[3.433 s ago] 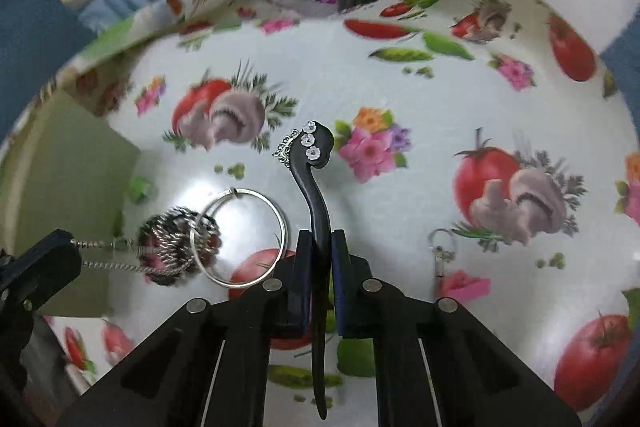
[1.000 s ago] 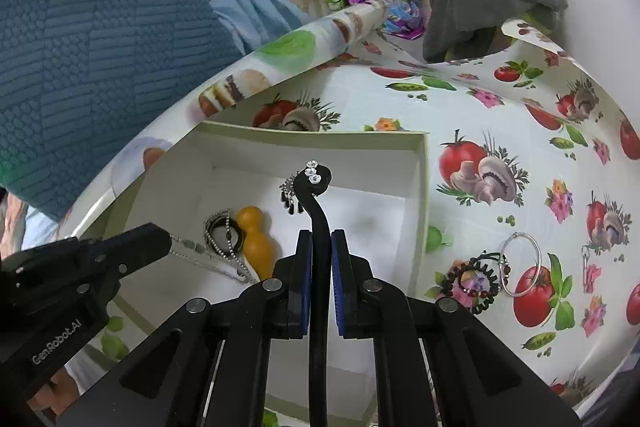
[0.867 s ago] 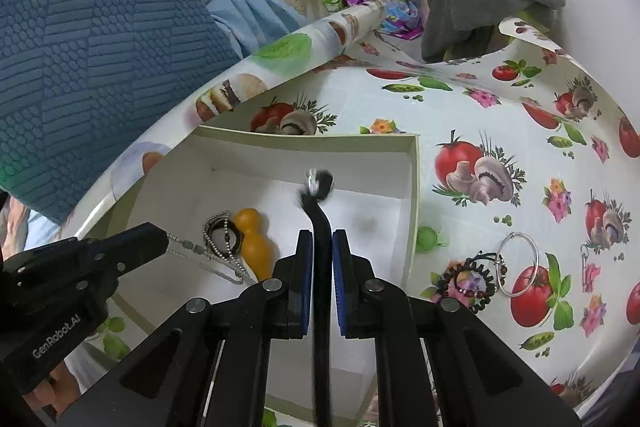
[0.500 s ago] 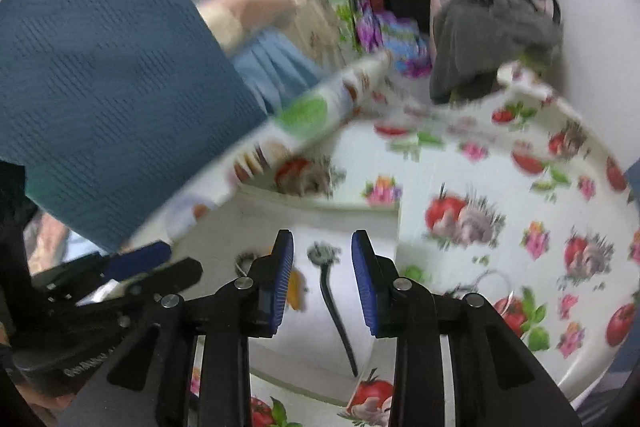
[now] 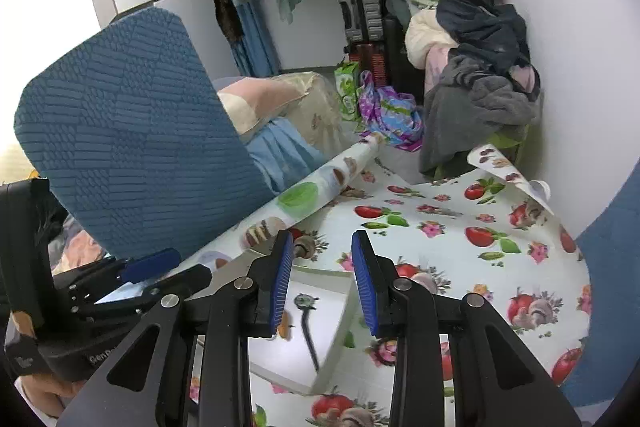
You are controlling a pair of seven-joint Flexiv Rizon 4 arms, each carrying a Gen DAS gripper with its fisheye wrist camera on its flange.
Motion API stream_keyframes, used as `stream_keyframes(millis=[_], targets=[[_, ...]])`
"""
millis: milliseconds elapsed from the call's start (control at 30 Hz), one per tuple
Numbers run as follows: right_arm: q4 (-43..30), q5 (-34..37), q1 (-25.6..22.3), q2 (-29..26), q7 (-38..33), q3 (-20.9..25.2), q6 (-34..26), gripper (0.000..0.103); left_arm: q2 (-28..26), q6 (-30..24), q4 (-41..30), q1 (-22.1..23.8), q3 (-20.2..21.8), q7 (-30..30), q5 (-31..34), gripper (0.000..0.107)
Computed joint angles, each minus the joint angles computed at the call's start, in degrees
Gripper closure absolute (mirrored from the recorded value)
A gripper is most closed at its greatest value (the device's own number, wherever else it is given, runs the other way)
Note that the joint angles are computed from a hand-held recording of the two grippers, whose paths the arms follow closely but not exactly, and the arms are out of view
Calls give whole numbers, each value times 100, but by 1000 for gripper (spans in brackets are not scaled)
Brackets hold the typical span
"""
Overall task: Organize jewelry
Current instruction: 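Move both open tools back over the remaining jewelry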
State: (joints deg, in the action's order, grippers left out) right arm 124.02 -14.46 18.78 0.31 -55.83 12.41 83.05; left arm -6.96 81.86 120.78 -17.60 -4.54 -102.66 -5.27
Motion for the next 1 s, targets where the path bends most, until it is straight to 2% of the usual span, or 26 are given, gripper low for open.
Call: stream_keyframes(millis=[167, 300, 400, 500, 600, 700, 733, 833, 900, 1000], targets=[[479, -909, -360, 229, 575, -95, 373, 74, -163, 286, -20, -131, -144, -67, -86, 58], [721, -910, -526, 350, 558, -119, 520, 74, -352, 385, -151, -330, -92, -285, 62, 58], [931, -1188, -761, 403, 709, -108, 715, 74, -525, 632, -152, -366, -242, -222, -48, 58], [1142, -1307, -958, 406, 741, -132, 900, 74, -670, 732, -205, -581, -140, -345, 34, 58], [1350, -1379, -1133, 372, 779, -145, 1104, 74, -864, 982, -132, -541, -370, -299, -179, 58], [1588, -1357, -1287, 292, 751, -170, 1379, 74, -1138, 1167, -186, -888, -126, -505, -118, 58], [1663, -1291, -1276, 249, 708, -206, 1440, 74, -1219, 1284, -168, -884, -179, -523, -147, 58], [1765, -183, -813, 177, -162, -393, 1420, 74, -1457, 1412, -197, -1094, -71, -608, -195, 58], [1686, 957, -506, 73, -1072, -395, 1236, 74, -1615, 1447, -230, -1141, -108, -596, -222, 58], [1560, 1865, -522, -121, -1876, -211, 1127, 74, -1822, 1356, -352, -1346, 18, -583, -248, 58]])
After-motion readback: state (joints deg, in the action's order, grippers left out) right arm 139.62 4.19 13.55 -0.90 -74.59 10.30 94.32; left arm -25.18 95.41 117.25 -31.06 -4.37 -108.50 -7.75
